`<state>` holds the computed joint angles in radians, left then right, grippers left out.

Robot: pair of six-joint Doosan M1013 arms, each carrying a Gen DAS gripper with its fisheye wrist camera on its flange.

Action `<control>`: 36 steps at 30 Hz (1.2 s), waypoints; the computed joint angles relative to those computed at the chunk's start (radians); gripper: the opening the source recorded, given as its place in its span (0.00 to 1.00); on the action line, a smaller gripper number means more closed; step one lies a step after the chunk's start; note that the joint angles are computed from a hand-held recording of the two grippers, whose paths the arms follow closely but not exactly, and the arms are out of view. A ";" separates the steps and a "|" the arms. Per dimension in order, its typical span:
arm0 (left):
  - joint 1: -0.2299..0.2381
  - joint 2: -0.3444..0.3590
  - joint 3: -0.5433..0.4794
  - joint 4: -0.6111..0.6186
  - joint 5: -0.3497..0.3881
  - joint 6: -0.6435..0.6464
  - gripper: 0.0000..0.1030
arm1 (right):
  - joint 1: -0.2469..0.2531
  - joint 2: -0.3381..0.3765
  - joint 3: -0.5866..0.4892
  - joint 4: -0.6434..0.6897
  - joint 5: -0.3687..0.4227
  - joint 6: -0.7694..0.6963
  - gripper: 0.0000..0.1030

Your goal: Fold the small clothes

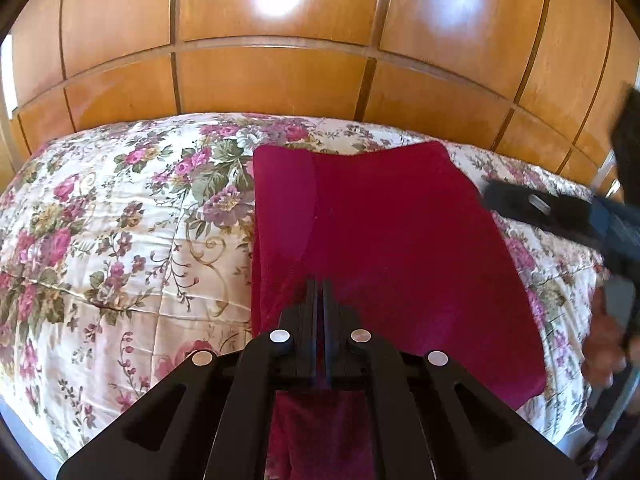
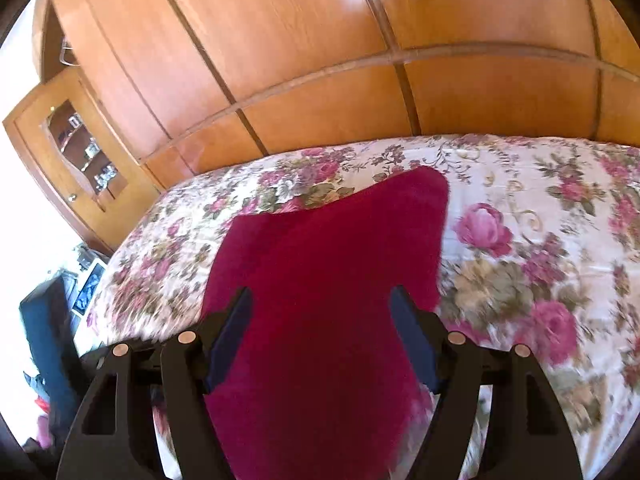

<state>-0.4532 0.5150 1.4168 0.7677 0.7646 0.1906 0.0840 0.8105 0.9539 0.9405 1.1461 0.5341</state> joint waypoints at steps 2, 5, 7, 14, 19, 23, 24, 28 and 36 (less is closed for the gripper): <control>-0.001 0.005 -0.002 0.000 0.005 0.010 0.00 | 0.020 0.022 -0.034 -0.036 -0.016 0.042 0.75; -0.002 0.009 -0.003 0.003 0.004 0.015 0.00 | 0.046 0.043 -0.059 -0.124 -0.040 0.077 0.79; 0.000 0.009 0.002 0.001 -0.012 0.005 0.00 | 0.058 0.041 -0.034 -0.150 -0.091 0.032 0.85; -0.010 0.000 0.010 0.040 0.008 -0.044 0.00 | 0.057 0.001 0.053 -0.114 -0.189 -0.090 0.89; -0.020 -0.015 0.024 0.078 0.032 -0.077 0.00 | 0.035 0.000 0.039 -0.049 -0.128 -0.058 0.96; -0.022 -0.027 0.040 0.098 0.034 -0.107 0.48 | 0.010 0.008 0.020 -0.001 -0.073 -0.002 0.98; -0.026 -0.031 0.048 0.125 0.039 -0.145 0.73 | 0.004 0.015 0.010 0.000 -0.055 0.016 0.98; -0.021 -0.044 0.075 0.159 0.022 -0.208 0.75 | -0.012 0.061 -0.053 -0.010 0.049 0.102 0.98; 0.092 -0.080 0.191 -0.145 -0.392 -0.120 0.73 | -0.022 0.171 -0.195 0.010 0.238 0.252 0.97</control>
